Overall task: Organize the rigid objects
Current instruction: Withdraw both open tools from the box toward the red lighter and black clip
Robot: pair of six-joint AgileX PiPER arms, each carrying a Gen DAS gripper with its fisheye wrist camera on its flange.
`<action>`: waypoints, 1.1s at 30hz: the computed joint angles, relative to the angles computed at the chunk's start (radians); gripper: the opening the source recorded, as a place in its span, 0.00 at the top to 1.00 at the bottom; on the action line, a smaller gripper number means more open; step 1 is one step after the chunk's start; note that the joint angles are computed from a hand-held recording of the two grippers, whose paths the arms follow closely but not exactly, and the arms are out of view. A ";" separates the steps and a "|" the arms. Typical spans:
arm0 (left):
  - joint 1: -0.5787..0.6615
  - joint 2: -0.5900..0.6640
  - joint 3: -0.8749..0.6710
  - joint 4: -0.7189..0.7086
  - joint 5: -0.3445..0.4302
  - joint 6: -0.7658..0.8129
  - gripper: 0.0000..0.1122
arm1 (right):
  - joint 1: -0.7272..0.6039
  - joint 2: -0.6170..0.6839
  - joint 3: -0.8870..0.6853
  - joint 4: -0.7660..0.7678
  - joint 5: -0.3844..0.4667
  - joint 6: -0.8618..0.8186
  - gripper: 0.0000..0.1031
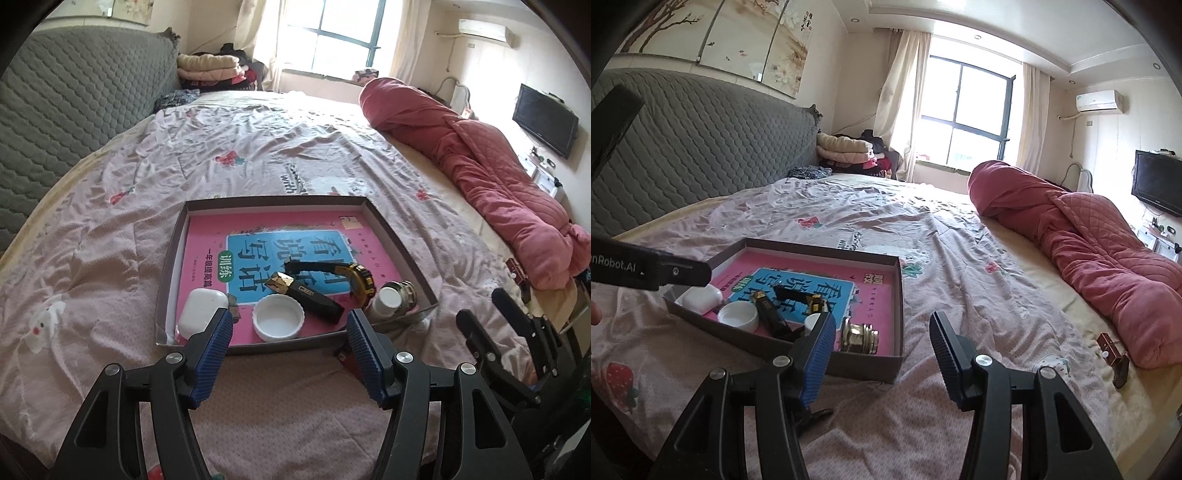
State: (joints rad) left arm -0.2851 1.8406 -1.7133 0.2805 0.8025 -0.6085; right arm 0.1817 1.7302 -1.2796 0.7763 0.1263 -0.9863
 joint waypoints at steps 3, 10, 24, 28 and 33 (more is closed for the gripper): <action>-0.011 -0.021 0.011 0.015 0.007 -0.011 0.41 | -0.006 -0.018 0.016 0.025 0.016 -0.016 0.49; -0.032 -0.049 0.025 0.021 0.023 -0.023 0.41 | -0.014 -0.052 0.045 -0.079 0.074 0.095 0.49; -0.075 -0.020 0.005 -0.004 0.066 -0.020 0.41 | -0.022 -0.069 0.077 -0.198 0.207 0.118 0.49; -0.079 0.018 -0.011 -0.038 0.075 -0.003 0.41 | -0.028 -0.057 0.068 -0.224 0.248 0.126 0.49; -0.079 0.083 -0.060 -0.081 0.097 0.012 0.41 | -0.032 -0.023 0.040 -0.270 0.303 0.161 0.49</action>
